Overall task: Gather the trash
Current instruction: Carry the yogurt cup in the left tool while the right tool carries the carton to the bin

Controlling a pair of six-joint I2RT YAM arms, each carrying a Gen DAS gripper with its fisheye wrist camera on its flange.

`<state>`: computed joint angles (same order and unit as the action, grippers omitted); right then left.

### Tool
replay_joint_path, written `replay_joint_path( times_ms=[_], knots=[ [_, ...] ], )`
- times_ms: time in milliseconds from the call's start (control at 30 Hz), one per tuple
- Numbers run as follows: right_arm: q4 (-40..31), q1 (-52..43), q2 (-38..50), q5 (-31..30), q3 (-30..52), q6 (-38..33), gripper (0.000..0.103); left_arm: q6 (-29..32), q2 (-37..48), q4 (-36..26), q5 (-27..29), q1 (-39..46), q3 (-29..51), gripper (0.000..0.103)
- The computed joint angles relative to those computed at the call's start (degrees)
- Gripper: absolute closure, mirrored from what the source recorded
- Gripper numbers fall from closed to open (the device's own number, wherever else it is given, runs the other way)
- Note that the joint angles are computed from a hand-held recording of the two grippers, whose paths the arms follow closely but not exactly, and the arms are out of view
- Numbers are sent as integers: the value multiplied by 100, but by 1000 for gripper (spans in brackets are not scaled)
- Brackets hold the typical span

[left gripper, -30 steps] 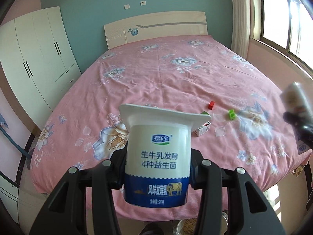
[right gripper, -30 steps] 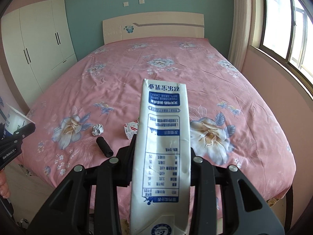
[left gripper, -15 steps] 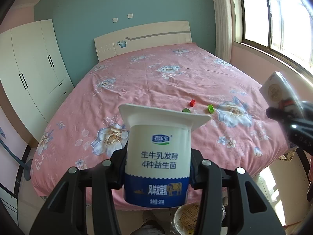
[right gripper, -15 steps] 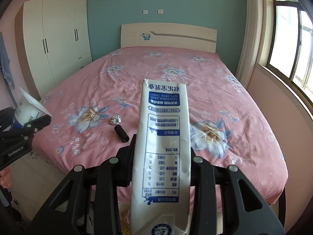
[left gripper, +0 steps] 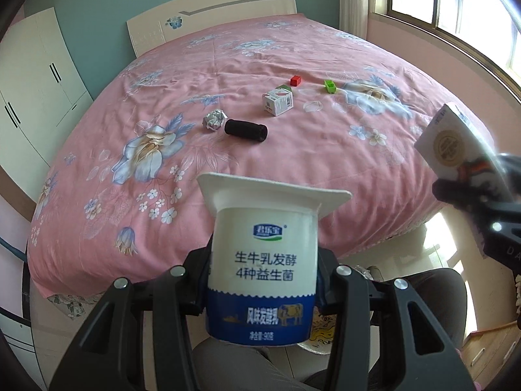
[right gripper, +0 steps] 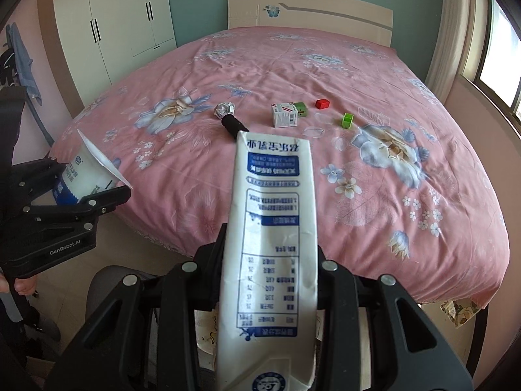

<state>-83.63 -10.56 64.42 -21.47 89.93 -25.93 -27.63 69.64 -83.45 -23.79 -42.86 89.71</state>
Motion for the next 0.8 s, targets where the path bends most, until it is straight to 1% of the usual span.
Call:
replay_joint_path(
  times_ms=[133, 333, 500, 667, 800],
  knots=[
    [241, 16, -440, 127, -1110, -181, 67, -112, -138, 360, 229, -101, -890, 54],
    [562, 200, -872, 310, -2436, -165, 67, -264, -243, 880, 578, -229, -1930, 54],
    [838, 306, -1037, 406, -3343, -134, 67, -379, -195, 1311, 873, -384, -2658, 54],
    [1099, 275, -1099, 473, -4084, -148, 67, -430, -20, 1687, 1123, -432, -3160, 54],
    [1356, 320, -1070, 524, -4620, -92, 66, -479, 158, 2063, 1430, -401, -3532, 54]
  ],
)
